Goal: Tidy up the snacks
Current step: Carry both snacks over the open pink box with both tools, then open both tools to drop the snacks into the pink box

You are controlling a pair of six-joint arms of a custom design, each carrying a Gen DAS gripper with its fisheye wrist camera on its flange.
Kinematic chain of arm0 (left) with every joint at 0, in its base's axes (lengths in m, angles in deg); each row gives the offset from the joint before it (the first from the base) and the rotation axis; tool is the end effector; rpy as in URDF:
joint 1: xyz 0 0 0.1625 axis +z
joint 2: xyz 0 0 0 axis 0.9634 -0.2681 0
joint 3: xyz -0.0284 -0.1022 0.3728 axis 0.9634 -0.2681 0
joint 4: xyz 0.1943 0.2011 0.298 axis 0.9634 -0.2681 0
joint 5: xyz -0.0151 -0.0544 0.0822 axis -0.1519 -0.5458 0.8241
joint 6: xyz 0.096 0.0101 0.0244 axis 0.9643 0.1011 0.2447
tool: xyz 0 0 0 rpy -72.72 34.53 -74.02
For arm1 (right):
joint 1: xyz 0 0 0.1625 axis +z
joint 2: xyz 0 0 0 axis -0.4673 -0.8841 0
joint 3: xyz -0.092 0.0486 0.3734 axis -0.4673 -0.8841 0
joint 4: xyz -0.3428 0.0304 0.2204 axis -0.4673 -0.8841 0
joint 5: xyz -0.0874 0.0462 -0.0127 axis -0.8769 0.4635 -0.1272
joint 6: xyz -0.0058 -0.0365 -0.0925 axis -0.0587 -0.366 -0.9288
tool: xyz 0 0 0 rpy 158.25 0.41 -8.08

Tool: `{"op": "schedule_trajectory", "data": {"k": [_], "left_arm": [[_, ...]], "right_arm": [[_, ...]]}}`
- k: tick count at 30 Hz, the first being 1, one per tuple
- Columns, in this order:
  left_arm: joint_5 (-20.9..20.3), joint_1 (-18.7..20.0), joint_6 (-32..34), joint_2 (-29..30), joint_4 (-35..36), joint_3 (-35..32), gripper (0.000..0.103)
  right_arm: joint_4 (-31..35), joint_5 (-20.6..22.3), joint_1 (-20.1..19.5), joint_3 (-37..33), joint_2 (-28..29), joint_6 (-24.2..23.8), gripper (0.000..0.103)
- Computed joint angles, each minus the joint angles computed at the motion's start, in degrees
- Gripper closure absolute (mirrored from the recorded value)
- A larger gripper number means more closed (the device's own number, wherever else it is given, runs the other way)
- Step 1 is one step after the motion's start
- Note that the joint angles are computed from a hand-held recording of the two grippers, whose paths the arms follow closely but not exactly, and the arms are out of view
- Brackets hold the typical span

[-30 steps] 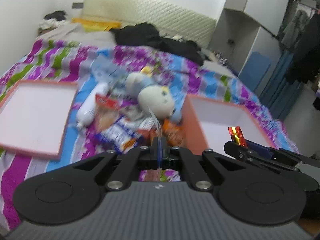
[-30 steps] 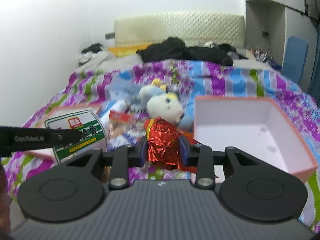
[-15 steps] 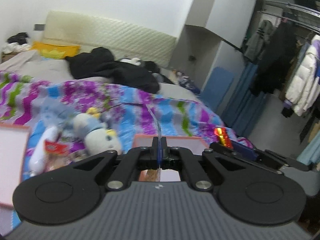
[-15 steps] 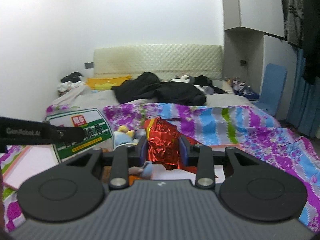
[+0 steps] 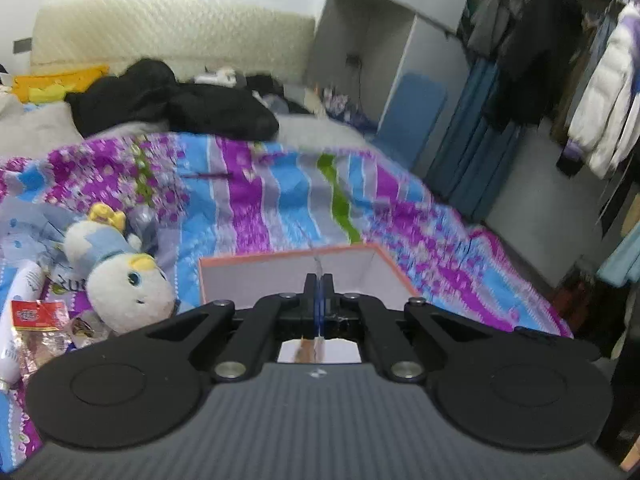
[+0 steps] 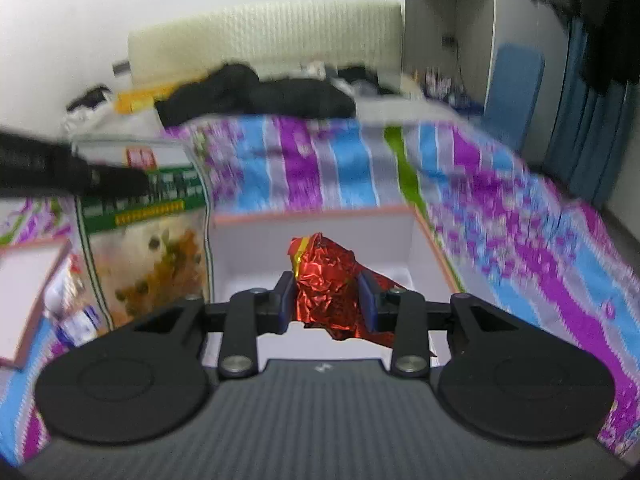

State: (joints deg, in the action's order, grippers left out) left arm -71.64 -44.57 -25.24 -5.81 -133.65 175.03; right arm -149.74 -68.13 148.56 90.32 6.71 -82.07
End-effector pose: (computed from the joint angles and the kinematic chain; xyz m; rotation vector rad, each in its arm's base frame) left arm -0.3181 -0.4163 0.2640 0.6880 2.5019 -1.0257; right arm 0.2785 -0.3518 0.2030 0.4521 -2.2168 1.0688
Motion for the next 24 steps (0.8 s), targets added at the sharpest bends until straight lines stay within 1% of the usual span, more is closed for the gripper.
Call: {"op": "schedule_trajectory", "data": {"k": [2, 3, 5, 6, 9, 11, 14, 17, 18, 19, 20, 21, 22, 23, 24], "left_arm": [[-2.5, 2.4, -0.5, 2.8, 2.1, -2.4, 0.103], [-2.5, 3.1, -0.3, 4.3, 3.8, -3.5, 0.103], [-1.3, 3.9, 0.5, 6.6, 5.0, -4.3, 0.103], [-1.5, 4.6, 0.4, 7.5, 6.3, -4.9, 0.103], [-3.7, 6.5, -2.2, 9.5, 10.7, -6.6, 0.103], [-4.8, 7.5, -4.0, 10.6, 14.4, -8.0, 0.103], [-5.8, 8.6, -5.5, 11.6, 16.4, -8.8, 0.103], [-7.5, 9.1, -6.2, 11.0, 16.2, -8.4, 0.101], [-7.9, 9.4, -6.6, 10.8, 16.5, -8.5, 0.097], [-8.4, 9.4, -6.9, 10.6, 17.2, -8.7, 0.093], [-9.1, 9.5, -6.4, 10.2, 16.9, -8.6, 0.077], [-9.1, 9.2, -6.3, 9.9, 16.8, -8.4, 0.053], [-8.5, 8.7, -6.0, 9.3, 16.1, -7.8, 0.044], [-7.3, 8.0, -5.4, 8.5, 14.6, -6.9, 0.041], [-6.6, 7.3, -4.9, 7.7, 14.0, -6.2, 0.041]], "right_arm": [[2.3, 2.1, -2.7, 1.0, -0.8, 1.6, 0.066], [3.4, 3.1, -3.9, 1.4, -1.0, 2.3, 0.066], [5.4, 4.7, -5.7, 1.9, -1.3, 3.4, 0.066], [6.1, 4.9, -6.2, 2.0, -1.1, 3.5, 0.066], [7.8, 4.7, -7.6, 2.3, -0.3, 3.3, 0.065], [7.8, 4.9, -8.5, 2.6, 0.1, 2.8, 0.064], [8.2, 5.4, -9.6, 3.1, -0.2, 3.5, 0.063], [8.0, 5.6, -10.1, 3.9, -0.8, 4.3, 0.056], [7.7, 5.7, -10.2, 4.2, -1.0, 4.8, 0.05], [7.7, 5.7, -10.2, 4.4, -1.3, 5.3, 0.046], [7.4, 5.7, -10.2, 4.5, -1.5, 5.6, 0.042], [6.9, 5.8, -10.2, 4.6, -1.7, 5.7, 0.04], [6.5, 5.7, -10.0, 4.6, -1.9, 5.8, 0.039], [6.2, 5.5, -9.8, 4.6, -2.0, 6.0, 0.039], [5.8, 5.5, -9.5, 4.6, -2.3, 6.1, 0.039]]}}
